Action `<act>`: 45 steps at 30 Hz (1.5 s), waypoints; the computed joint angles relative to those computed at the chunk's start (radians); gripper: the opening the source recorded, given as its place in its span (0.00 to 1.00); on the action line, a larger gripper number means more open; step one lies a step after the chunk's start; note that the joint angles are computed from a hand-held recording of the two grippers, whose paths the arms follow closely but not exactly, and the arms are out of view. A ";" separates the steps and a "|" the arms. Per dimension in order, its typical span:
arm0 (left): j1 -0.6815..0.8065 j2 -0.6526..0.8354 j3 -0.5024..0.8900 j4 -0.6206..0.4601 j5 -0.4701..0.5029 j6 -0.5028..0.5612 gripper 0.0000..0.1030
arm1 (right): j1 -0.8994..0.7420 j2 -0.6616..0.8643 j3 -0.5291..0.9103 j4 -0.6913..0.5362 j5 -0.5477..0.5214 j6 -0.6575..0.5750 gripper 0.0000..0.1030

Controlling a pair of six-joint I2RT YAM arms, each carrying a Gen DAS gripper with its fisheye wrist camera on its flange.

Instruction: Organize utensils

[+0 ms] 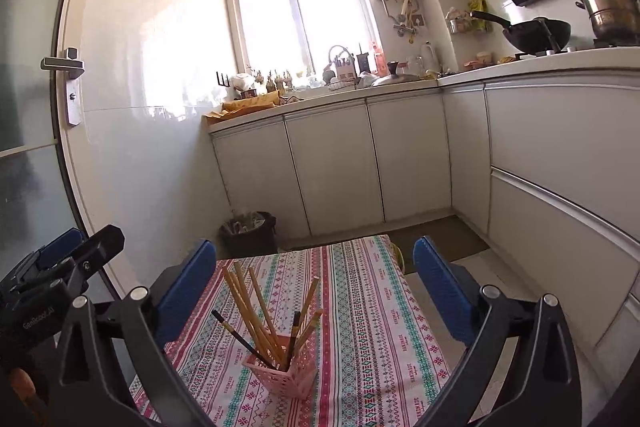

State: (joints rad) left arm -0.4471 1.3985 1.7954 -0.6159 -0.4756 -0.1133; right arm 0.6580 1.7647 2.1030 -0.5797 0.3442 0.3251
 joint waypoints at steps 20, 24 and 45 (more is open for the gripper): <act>-0.087 0.016 0.035 -0.044 -0.156 -0.020 0.93 | 0.027 0.010 0.049 -0.083 0.064 0.023 0.93; -0.118 0.009 0.032 -0.053 -0.208 -0.023 0.93 | 0.040 0.009 0.062 -0.110 0.075 0.026 0.93; -0.094 0.015 0.045 -0.093 -0.185 -0.048 0.93 | 0.011 0.012 0.043 -0.120 0.017 0.069 0.93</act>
